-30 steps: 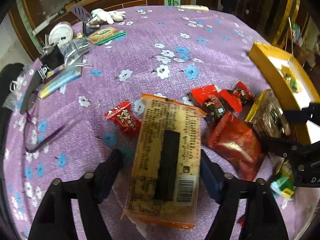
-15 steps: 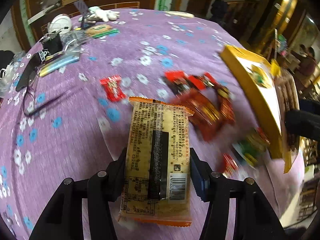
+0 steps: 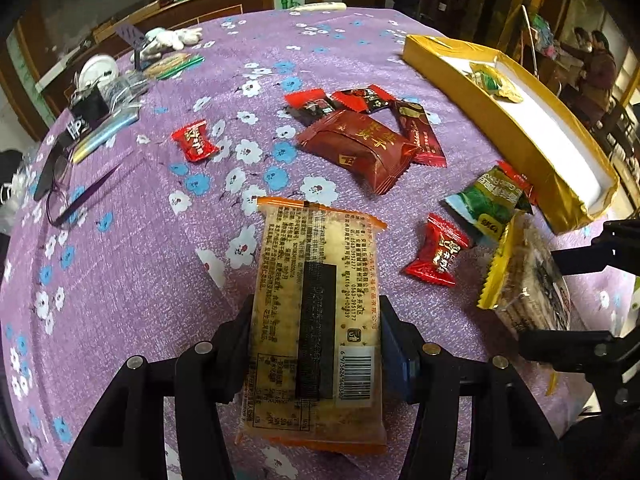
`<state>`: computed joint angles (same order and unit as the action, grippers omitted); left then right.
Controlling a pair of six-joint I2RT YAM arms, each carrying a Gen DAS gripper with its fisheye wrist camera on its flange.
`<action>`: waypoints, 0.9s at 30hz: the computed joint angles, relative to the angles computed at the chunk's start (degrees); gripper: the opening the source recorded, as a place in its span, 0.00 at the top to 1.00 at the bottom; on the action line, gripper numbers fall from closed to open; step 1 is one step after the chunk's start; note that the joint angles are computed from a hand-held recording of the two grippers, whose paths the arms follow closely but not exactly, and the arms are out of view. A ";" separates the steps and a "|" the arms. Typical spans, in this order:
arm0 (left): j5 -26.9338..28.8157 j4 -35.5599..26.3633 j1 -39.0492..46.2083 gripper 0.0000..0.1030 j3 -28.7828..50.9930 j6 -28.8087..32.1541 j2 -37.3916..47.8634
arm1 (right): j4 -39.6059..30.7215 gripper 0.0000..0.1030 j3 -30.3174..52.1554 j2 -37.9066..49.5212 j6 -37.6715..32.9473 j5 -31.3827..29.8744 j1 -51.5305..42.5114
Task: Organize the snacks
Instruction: 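Grasp the orange-labelled biscuit pack with the left gripper while the right grasps a cracker pack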
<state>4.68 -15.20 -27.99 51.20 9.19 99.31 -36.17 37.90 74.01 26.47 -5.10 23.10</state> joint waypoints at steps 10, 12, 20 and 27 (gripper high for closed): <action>1.84 2.82 1.00 0.33 -0.91 2.49 0.45 | 0.86 0.27 1.47 7.29 7.48 12.43 12.48; 1.92 3.43 1.04 0.29 -0.96 2.59 0.75 | 0.93 0.27 1.47 7.44 8.71 12.80 12.94; 1.61 2.33 0.74 0.20 1.06 2.48 2.49 | 2.56 0.08 2.56 10.33 8.01 11.34 12.96; -0.67 2.03 -0.28 0.40 -0.01 -0.94 0.86 | 3.20 0.19 1.44 8.02 4.05 9.74 10.02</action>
